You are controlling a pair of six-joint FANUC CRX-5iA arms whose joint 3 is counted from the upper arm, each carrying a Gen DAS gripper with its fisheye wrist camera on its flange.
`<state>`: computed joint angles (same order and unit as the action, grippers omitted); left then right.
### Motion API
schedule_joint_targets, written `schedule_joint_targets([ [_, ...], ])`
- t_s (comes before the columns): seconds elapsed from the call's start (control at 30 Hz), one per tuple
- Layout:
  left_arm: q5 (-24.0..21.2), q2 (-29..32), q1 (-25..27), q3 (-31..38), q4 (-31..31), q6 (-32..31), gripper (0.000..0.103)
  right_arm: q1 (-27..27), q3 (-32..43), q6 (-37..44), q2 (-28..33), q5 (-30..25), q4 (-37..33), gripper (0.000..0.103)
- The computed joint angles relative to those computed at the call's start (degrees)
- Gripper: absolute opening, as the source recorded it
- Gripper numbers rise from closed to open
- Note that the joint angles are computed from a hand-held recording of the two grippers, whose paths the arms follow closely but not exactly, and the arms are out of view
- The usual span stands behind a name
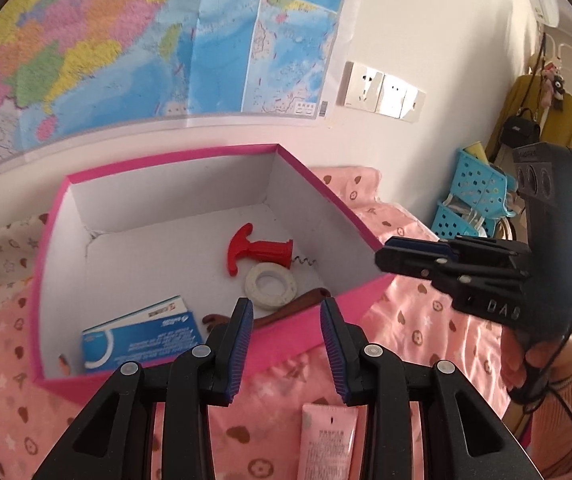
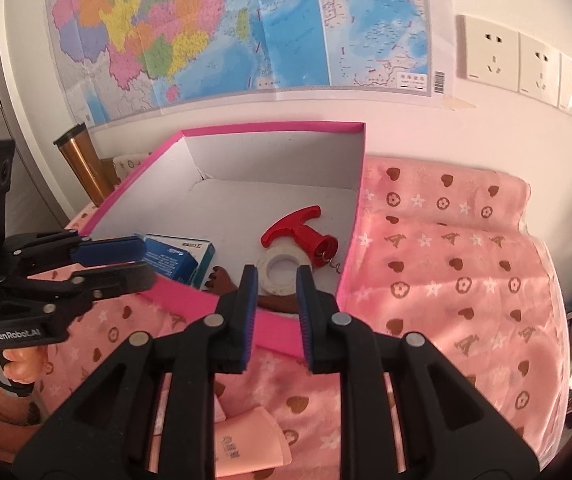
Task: Organize rigid objects
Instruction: 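Move the open right gripper to the pink tube on the bedspread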
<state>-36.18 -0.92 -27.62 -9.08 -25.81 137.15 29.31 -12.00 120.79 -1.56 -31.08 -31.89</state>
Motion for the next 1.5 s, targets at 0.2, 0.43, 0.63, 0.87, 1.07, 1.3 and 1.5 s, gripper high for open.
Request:
schedule_joint_targets([
  [0.2, 0.5, -2.7, -1.6, -3.6, -0.6, 2.3, 0.036, -3.9, -1.0, 7.6, -1.8, -4.8, -8.8, 0.022],
  [0.43, -0.5, -2.9, -2.8, -7.5, 3.6, 0.4, 0.036, -3.9, -1.9, 9.7, -0.2, -9.3, -10.0, 0.037],
  [0.63, -0.8, -4.7, -4.9, -11.7, 4.6, 5.3, 0.036, -1.3, -1.0, 8.2, 3.6, -12.2, -7.5, 0.04],
  [0.87, -1.5, -8.1, -8.8, -15.0, 3.6, 12.4, 0.039, 0.3, 0.2, 6.7, 6.6, -12.6, -5.7, 0.04],
  [1.07, -0.9, -8.1, -9.8, -16.5, 6.8, 11.7, 0.039, -0.1, 1.0, 6.5, 7.7, -13.7, -6.0, 0.04],
  [1.3, 0.9, -6.3, -9.1, -16.7, 10.6, 8.2, 0.037, 0.0, 0.8, 6.5, 7.8, -13.9, -6.0, 0.04],
  [1.5, 0.0, -5.6, -9.0, -15.3, 8.9, 9.1, 0.035, 0.2, 0.7, 8.1, 7.7, -14.9, -6.3, 0.041],
])
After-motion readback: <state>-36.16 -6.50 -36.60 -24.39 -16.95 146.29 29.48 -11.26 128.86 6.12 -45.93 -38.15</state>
